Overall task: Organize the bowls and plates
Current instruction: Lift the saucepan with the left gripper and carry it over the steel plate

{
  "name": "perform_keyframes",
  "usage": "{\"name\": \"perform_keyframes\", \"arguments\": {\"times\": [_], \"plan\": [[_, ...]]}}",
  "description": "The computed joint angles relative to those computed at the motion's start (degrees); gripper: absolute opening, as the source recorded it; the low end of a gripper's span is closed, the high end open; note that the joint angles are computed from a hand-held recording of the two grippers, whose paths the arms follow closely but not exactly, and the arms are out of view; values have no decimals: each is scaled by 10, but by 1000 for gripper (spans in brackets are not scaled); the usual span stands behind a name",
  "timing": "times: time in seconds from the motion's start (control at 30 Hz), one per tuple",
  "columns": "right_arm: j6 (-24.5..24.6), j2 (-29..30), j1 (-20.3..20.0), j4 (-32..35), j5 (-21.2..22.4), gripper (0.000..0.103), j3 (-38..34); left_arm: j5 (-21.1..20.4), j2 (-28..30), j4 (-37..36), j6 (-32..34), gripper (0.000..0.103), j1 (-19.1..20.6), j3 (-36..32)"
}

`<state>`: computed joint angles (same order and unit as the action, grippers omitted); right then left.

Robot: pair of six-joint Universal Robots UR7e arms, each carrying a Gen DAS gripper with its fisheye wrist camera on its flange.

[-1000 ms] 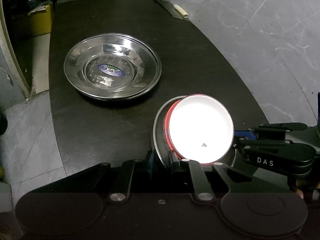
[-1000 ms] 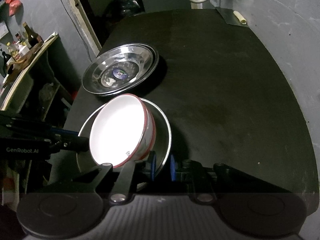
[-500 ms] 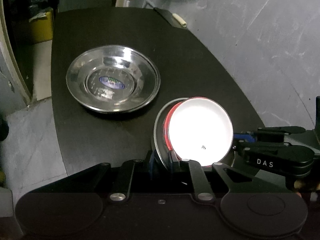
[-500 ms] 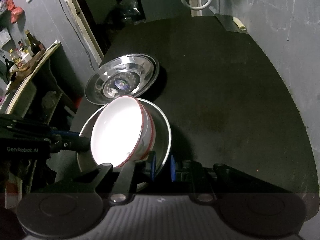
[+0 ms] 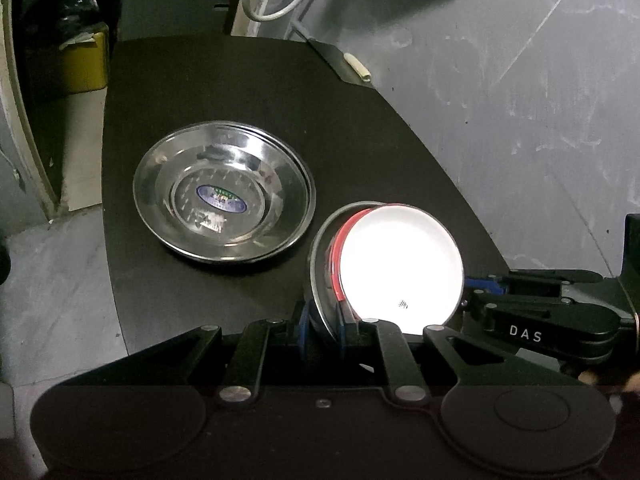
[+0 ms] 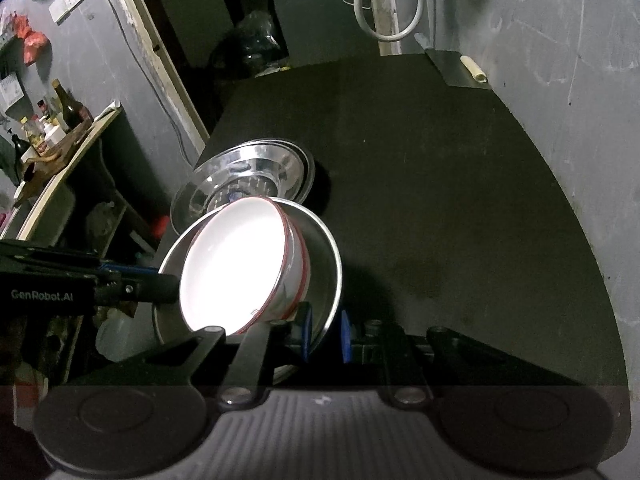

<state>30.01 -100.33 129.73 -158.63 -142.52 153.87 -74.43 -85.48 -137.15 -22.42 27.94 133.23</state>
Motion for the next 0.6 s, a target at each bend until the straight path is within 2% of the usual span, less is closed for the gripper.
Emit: {"name": "perform_keyframes", "arguments": {"times": [0.27, 0.6], "plan": [[-67, 20, -19, -59, 9, 17, -10, 17, 5, -11, -2, 14, 4, -10], [-173, 63, -59, -136, 41, 17, -34, 50, 12, -27, -2, 14, 15, -23]]}}
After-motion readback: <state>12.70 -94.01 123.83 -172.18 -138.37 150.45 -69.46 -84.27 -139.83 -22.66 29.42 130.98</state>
